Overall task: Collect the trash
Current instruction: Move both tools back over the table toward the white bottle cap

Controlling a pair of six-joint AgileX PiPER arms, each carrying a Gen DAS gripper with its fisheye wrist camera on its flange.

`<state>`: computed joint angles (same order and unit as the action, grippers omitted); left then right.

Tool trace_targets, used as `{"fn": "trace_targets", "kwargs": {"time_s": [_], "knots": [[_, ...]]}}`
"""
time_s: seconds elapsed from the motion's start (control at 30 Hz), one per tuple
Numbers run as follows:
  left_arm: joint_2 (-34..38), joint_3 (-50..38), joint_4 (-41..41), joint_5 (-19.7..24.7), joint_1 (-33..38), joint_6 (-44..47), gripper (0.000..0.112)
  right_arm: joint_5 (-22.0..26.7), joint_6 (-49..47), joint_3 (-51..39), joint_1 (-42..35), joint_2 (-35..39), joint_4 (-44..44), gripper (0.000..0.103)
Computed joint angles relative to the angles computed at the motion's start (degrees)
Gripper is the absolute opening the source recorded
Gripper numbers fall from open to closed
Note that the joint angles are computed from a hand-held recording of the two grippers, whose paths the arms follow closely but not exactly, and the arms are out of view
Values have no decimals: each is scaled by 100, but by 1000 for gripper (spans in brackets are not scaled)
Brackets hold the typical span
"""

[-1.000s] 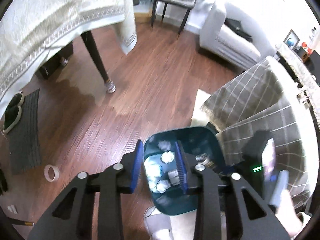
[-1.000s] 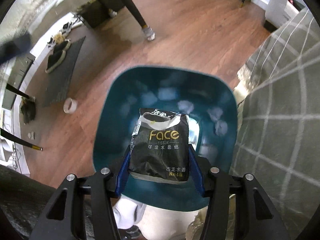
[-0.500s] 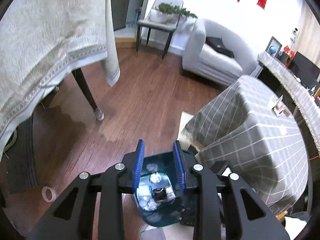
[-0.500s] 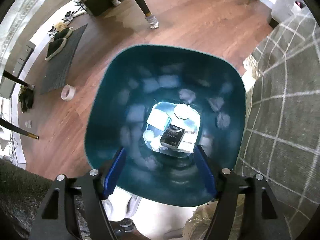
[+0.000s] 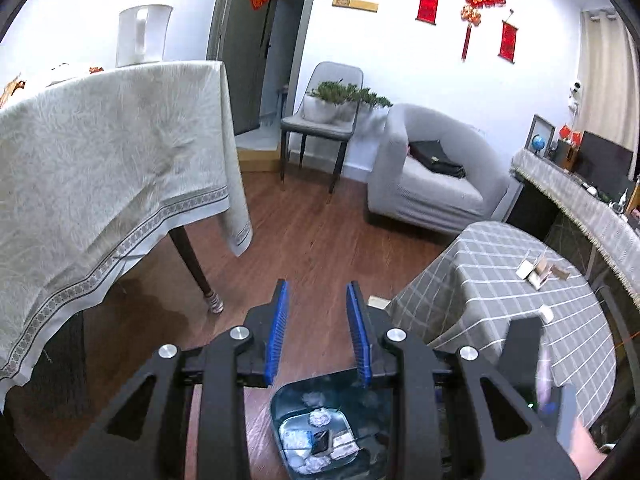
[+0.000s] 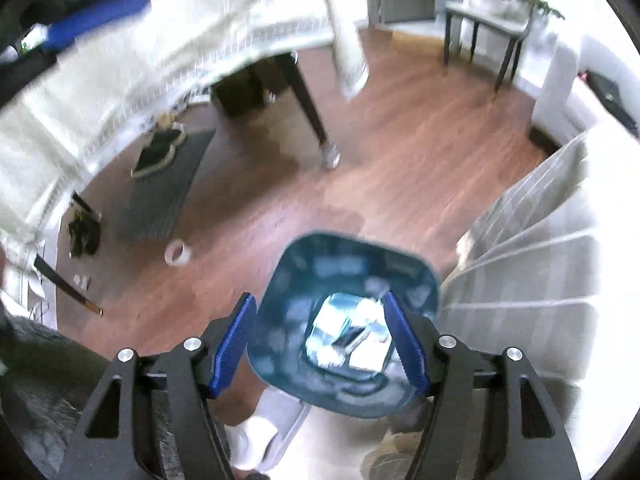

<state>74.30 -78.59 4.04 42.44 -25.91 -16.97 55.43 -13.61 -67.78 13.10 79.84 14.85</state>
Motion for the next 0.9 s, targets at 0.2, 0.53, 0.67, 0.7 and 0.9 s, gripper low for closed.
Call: {"fn": "trace_targets", "kwargs": {"time_s": [0.2, 0.53, 0.67, 0.7, 0.9], "knots": [[117, -116, -121, 4, -277, -132, 36, 282, -339, -371, -721, -435, 233, 67], [697, -768, 723, 138, -1466, -906, 50, 807, -1362, -588, -2590, -791, 917, 67], [1013, -1090, 962, 185, -1838, -1051, 53, 1047, -1830, -612, -3377, -821, 1217, 67], [1068, -1144, 992, 191, -1886, -1077, 54, 1067, -1893, -611, -3498, -820, 1243, 67], [1593, -1685, 833, 284, -2204, -1136, 56, 1336, -2530, -570, -4578, -851, 1626, 67]]}}
